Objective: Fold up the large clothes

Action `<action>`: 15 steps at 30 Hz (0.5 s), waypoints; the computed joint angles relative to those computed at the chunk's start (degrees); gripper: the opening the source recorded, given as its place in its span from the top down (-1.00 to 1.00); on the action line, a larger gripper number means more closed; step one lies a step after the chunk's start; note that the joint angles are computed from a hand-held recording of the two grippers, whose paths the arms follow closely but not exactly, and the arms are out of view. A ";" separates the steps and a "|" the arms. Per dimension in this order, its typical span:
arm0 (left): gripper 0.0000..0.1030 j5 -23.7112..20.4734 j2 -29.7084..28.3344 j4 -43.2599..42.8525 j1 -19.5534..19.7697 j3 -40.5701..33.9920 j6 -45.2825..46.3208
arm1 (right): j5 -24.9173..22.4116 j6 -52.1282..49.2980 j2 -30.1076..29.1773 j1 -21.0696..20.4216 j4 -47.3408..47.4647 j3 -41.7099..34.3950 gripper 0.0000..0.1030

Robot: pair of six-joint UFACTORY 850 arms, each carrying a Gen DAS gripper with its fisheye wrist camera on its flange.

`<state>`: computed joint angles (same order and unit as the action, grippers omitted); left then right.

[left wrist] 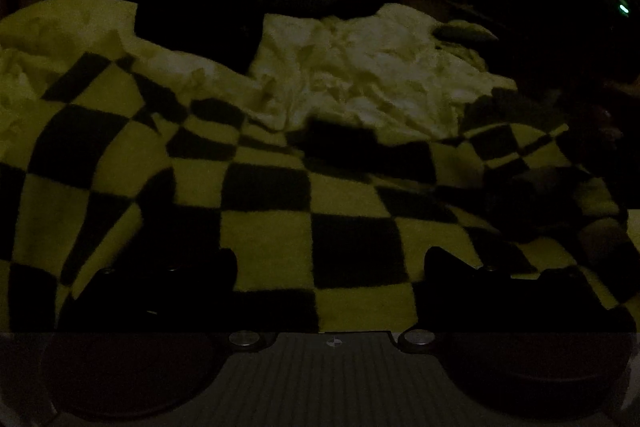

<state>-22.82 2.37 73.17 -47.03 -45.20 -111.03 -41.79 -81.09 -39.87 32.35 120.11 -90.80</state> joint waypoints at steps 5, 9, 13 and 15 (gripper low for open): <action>-1.00 0.48 -0.52 0.87 0.99 -0.38 -0.70 | 5.42 -15.15 9.31 0.42 10.65 12.20 -0.26; -1.00 -0.55 -1.64 2.14 2.21 -2.31 2.26 | 10.67 -30.43 17.57 1.99 20.75 20.98 -0.39; -1.00 1.07 -3.25 3.41 6.40 -5.08 2.21 | 11.97 -42.75 24.88 3.46 32.77 30.47 -0.51; -1.00 4.14 -5.12 3.27 9.48 -7.27 3.11 | 9.20 -40.97 26.35 3.43 33.46 34.38 -0.52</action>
